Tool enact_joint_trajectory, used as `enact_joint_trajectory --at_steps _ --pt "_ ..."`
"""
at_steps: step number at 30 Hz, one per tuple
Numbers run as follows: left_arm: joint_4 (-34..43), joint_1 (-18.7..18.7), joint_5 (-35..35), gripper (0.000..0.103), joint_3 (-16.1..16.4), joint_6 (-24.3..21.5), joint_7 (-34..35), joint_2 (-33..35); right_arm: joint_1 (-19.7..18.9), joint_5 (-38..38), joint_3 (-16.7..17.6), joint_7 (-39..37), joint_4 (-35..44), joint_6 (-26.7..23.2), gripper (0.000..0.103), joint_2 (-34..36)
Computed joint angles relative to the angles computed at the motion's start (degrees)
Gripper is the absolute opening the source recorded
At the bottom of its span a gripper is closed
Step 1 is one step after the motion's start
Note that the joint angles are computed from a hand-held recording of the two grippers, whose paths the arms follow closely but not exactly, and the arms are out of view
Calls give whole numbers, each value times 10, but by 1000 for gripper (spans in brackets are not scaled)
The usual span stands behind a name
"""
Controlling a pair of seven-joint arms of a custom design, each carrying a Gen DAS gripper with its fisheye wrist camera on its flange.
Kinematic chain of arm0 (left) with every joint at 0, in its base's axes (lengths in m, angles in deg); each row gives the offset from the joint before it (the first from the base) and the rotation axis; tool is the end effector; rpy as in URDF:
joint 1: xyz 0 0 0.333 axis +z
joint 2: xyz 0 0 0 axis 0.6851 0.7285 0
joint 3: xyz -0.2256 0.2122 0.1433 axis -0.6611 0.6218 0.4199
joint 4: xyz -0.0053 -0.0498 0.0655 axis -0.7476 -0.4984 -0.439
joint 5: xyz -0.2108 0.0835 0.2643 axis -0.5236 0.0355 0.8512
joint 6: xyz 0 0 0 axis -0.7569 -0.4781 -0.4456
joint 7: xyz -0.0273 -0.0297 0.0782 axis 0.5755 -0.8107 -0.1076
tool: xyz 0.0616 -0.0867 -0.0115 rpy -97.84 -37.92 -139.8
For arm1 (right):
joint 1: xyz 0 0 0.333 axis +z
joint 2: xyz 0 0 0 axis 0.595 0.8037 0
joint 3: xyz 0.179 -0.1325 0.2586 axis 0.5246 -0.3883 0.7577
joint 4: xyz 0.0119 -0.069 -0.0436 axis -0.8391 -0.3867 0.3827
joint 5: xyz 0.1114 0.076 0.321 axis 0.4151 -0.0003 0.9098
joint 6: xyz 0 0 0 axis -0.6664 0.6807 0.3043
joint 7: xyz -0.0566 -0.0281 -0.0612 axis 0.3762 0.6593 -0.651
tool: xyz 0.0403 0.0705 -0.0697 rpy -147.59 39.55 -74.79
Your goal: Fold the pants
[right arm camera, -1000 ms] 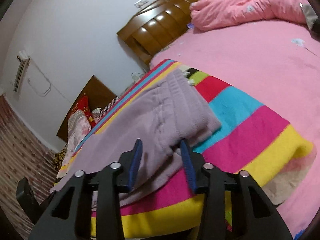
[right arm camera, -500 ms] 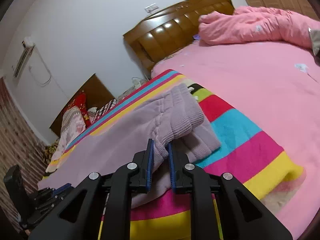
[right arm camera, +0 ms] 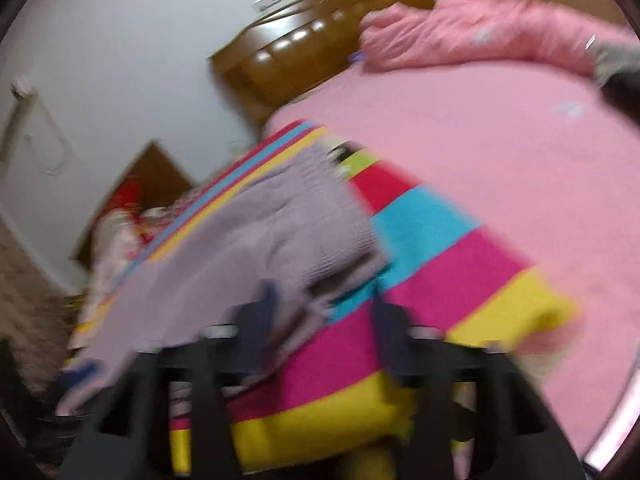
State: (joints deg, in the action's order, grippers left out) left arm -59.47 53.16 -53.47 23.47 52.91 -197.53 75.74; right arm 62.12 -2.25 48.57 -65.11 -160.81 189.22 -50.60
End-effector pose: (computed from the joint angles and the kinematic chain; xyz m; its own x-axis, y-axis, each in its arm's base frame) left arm 0.5930 0.0068 0.5162 -0.9260 -0.3774 0.0083 -0.2479 0.5913 -0.7674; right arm 0.3684 0.2513 0.4604 -0.7068 -0.5259 -0.4731 -0.0861 0.7277 -0.6804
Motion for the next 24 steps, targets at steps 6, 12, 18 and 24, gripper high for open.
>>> enact_joint_trajectory --at_steps 6,12,18,24 --pt "83 -18 20 97 -6 51 -141 51 12 -22 0 -217 106 -52 62 48" --pt "105 -50 154 97 -5 120 -285 88 13 15 -30 -431 234 19 75 157" --pt "64 -41 193 101 -16 158 -277 93 33 68 -55 -463 204 40 77 178" --pt "61 -37 189 102 -22 165 -261 94 19 32 -56 -431 156 101 77 147"
